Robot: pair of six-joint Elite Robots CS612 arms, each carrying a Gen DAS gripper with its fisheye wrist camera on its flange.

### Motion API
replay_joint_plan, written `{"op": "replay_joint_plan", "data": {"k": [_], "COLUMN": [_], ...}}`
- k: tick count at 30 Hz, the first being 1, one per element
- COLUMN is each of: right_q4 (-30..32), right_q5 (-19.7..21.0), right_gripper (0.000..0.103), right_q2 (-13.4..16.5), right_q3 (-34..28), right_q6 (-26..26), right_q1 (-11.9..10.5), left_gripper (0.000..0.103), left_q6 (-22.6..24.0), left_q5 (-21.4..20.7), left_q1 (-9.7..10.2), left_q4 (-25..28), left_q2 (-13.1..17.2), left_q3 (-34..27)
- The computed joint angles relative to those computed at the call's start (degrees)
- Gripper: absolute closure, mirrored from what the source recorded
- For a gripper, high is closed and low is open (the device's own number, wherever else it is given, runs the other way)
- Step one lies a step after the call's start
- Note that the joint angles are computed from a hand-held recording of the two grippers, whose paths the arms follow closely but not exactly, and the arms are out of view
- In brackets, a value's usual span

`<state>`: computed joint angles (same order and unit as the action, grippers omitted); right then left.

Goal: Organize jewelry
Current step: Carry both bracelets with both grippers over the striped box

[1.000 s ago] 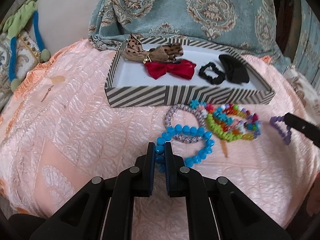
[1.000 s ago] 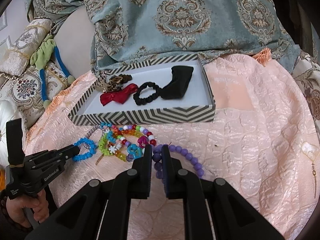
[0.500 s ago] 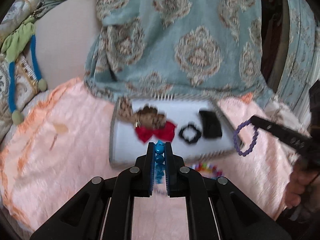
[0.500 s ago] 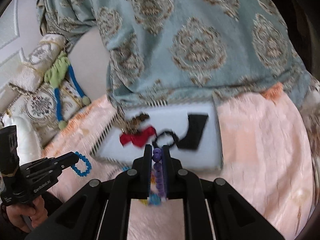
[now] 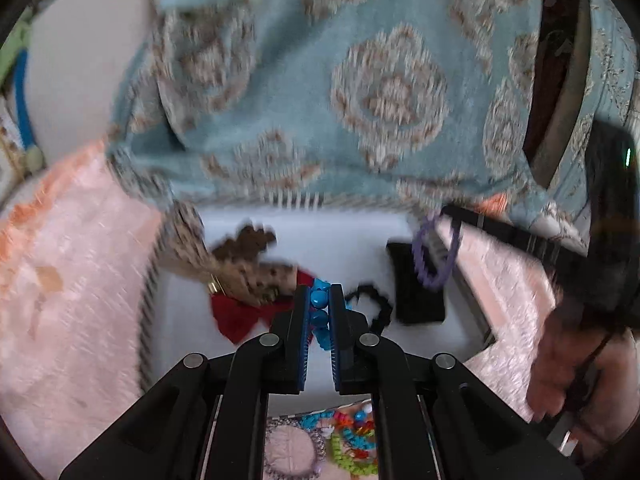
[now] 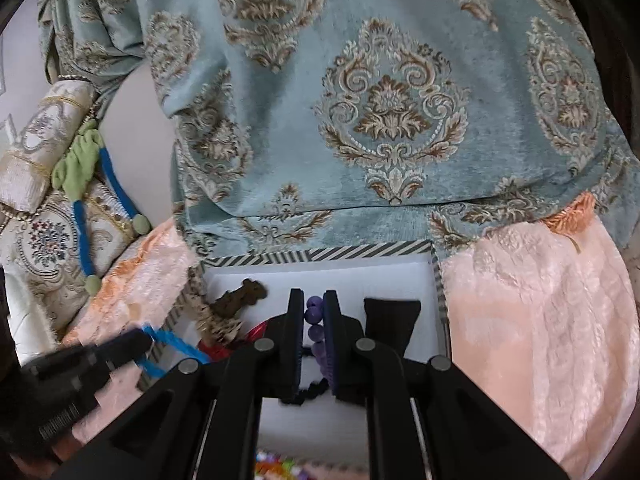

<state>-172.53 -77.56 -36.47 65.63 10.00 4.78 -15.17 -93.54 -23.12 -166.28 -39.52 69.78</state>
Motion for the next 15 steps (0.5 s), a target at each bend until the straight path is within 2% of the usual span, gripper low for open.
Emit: {"op": "replay_joint_plan", "data": {"k": [1, 4, 9, 13, 15], "right_q4": [0.6, 4.4, 12.3, 14.8, 14.9], "right_q5": [-0.4, -2.3, -0.5, -0.4, 0.0], "right_gripper": [0.093, 0.093, 0.093, 0.093, 0.093], "right_q2": [0.6, 3.2, 7.6, 9.1, 9.3], "right_q3": [-1.1, -5.7, -13.3, -15.6, -15.6], "right_q6": [0.1, 0.8, 0.5, -0.4, -0.5], "right_q1": [0.1, 0.4, 0.8, 1.2, 1.2], "left_gripper": [0.103, 0.103, 0.103, 0.103, 0.103], "left_q6": [-0.3, -1.4, -1.2, -1.8, -2.2], "left_q5": [-0.7, 3.0, 5.7, 7.0, 9.2], "left_q1": [0.26, 0.32, 0.40, 0.45, 0.29], "left_q4": [2.8, 8.5, 10.7, 12.9, 14.1], "left_q2": [0.8, 2.0, 2.3, 2.7, 2.9], "left_q3": [-1.1, -2.8, -3.3, -3.8, -4.0]}}
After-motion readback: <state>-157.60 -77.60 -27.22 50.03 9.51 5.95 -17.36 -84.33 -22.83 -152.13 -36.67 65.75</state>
